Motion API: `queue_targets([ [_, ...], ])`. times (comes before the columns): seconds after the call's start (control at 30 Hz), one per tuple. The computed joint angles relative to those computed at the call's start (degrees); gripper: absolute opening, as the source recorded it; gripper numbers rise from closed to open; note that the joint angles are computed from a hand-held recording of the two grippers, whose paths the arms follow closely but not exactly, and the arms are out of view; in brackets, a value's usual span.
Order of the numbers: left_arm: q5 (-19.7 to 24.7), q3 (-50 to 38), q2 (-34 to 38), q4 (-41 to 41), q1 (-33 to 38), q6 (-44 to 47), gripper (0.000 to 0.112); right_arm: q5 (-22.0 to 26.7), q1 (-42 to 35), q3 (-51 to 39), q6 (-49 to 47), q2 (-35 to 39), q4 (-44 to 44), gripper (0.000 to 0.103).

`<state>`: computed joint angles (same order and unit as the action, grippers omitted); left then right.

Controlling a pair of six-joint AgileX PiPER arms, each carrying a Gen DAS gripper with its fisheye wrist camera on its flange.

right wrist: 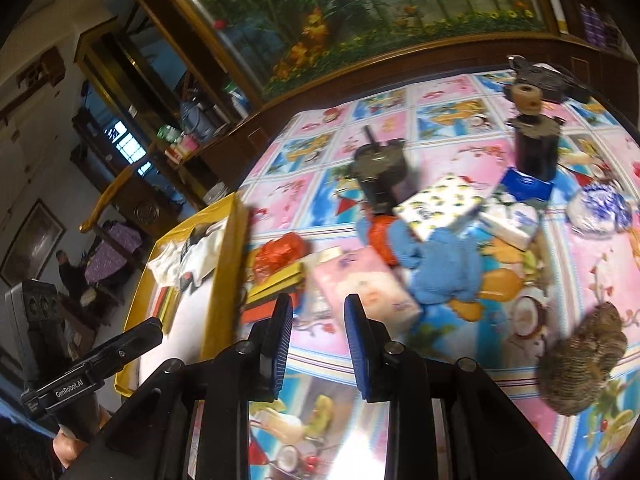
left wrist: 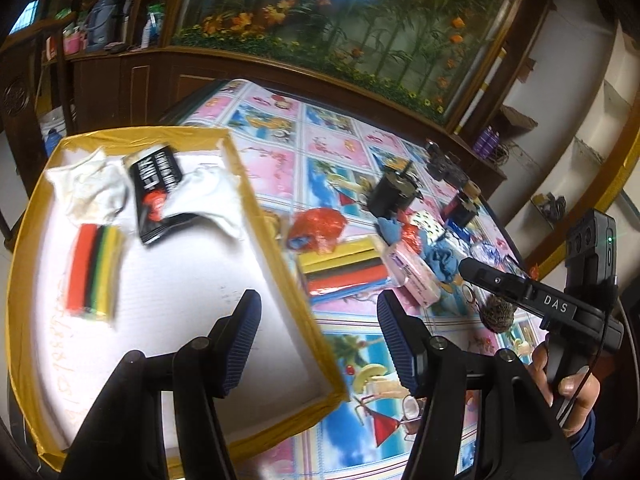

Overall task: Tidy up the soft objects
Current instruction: 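Grasp the yellow-black-red sponge bag with the left gripper while the right reaches toward the brown mesh scrubber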

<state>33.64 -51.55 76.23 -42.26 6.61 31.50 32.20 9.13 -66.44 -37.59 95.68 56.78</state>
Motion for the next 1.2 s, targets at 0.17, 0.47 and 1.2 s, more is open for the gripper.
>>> queue_targets([
  [0.17, 0.8, -9.3, 6.5, 9.0, -6.8, -7.8, 0.068, 1.3, -5.2, 2.8, -6.8, -0.5, 6.7, 0.029],
  [0.47, 10.9, -39.3, 30.4, 25.9, -11.1, -32.4, 0.068, 4.3, -11.6, 6.5, -22.1, -0.3, 19.7, 0.029],
  [1.2, 16.2, -17.3, 19.2, -6.0, -13.6, -6.9, 0.07, 5.6, -15.8, 8.8, -28.0, -1.5, 26.7, 0.031],
])
